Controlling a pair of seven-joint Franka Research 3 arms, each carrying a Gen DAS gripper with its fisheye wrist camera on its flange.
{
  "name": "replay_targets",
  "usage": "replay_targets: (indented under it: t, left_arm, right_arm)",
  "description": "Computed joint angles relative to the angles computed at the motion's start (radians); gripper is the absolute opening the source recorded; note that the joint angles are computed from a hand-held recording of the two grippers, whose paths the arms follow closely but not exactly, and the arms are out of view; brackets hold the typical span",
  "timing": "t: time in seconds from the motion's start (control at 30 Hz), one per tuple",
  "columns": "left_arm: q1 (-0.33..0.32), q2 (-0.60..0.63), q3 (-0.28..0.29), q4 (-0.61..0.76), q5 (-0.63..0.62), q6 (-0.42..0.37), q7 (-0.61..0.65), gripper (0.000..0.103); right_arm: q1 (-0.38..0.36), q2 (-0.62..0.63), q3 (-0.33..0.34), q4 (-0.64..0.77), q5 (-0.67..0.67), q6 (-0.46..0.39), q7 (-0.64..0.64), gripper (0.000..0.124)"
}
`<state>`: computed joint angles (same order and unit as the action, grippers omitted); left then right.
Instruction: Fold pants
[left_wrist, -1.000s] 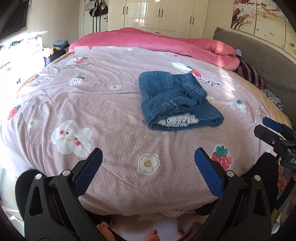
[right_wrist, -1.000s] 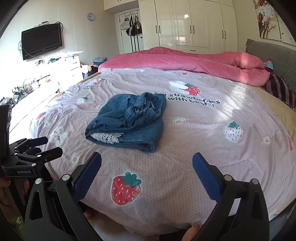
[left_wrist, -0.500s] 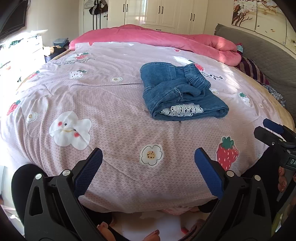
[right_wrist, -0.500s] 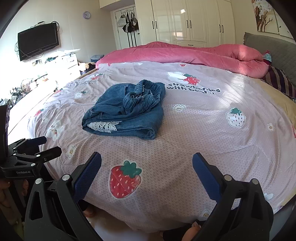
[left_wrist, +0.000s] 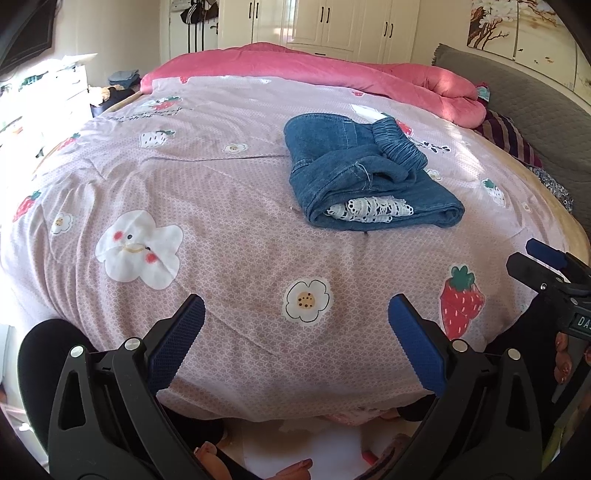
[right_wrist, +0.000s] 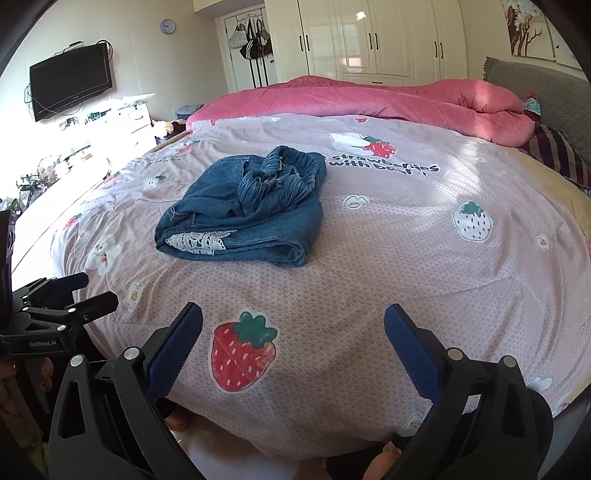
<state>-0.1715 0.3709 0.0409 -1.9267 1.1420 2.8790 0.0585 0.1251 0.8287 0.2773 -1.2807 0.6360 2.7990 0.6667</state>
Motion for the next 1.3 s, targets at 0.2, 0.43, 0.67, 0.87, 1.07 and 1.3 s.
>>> replay_targets:
  t: [0.2, 0.43, 0.67, 0.87, 1.07, 1.3]
  left_arm:
    - [0.002, 0.0, -0.001, -0.001, -0.011, 0.0, 0.006, 0.093]
    - [0.0, -0.003, -0.004, -0.002, -0.016, -0.017, 0.01, 0.093]
    - [0.0, -0.008, -0.01, -0.003, -0.02, -0.038, 0.015, 0.093]
    - [0.0, -0.008, -0.016, 0.001, -0.03, -0.067, 0.029, 0.093]
    - [0.002, -0.006, -0.021, 0.003, -0.044, -0.076, 0.044, 0.093]
    - [-0.001, -0.004, -0.022, 0.009, -0.054, -0.089, 0.058, 0.093]
  right_arm:
    - [0.005, -0.004, -0.004, -0.007, -0.007, 0.006, 0.009, 0.098]
    - [0.009, -0.004, -0.01, -0.008, -0.013, 0.006, 0.025, 0.098]
    - [0.007, -0.009, -0.01, -0.014, -0.019, 0.012, 0.035, 0.098]
    - [0.008, -0.009, -0.012, -0.014, -0.025, 0.007, 0.04, 0.098]
    - [0.01, -0.009, -0.015, -0.013, -0.031, 0.008, 0.046, 0.098]
    - [0.012, -0.007, -0.015, -0.012, -0.037, 0.006, 0.045, 0.098]
